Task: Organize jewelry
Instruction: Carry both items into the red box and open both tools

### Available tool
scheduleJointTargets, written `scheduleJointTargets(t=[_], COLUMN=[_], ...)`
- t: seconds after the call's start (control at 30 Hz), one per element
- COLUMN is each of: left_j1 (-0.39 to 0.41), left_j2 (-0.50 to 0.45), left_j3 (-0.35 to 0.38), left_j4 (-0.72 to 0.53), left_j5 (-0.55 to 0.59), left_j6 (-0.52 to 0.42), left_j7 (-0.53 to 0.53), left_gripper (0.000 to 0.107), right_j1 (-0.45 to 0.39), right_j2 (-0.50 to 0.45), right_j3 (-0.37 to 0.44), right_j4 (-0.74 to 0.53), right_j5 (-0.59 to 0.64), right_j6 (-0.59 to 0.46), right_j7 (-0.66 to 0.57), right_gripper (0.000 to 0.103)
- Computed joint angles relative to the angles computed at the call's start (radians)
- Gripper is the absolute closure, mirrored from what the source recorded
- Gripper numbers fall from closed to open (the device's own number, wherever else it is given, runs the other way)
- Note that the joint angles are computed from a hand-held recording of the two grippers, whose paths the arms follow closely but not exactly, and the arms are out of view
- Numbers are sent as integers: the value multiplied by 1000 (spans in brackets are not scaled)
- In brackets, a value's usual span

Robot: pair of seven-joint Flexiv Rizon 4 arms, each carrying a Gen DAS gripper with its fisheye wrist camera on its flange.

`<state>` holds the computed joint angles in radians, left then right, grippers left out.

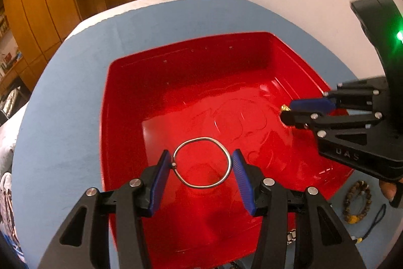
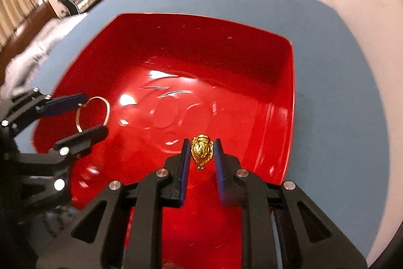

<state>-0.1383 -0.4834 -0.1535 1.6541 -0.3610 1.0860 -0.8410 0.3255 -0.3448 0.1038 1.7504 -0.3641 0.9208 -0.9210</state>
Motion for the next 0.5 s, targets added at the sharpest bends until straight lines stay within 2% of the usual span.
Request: scheduleJointTargets(t=[0.23, 0.37, 0.4, 0.47, 0.5], left_j1=[5, 34, 44, 76, 92], left_j2=[-3, 60, 75, 135, 174], left_j3=[0, -24, -31, -60, -76], left_j4=[7, 73, 84, 145, 189], left_j5=[3, -45, -65, -148, -207], left_j6=[14, 38, 43, 77, 100], left_j7=[4, 53, 73, 148, 201], left_gripper=[50, 48, 45, 32, 29], right_j1=[8, -1, -2, -6, -12], right_j2=[13, 55, 87, 149, 197], right_j3=[-5, -3, -1, 2, 5], right_j4=[14, 55, 85, 146, 194], right_j5=[-28, -36, -46, -83, -107], right_j6=[-17, 25, 47, 85, 118], right_j7=[8, 30, 44, 78, 102], right_gripper=[79, 79, 76, 68, 61])
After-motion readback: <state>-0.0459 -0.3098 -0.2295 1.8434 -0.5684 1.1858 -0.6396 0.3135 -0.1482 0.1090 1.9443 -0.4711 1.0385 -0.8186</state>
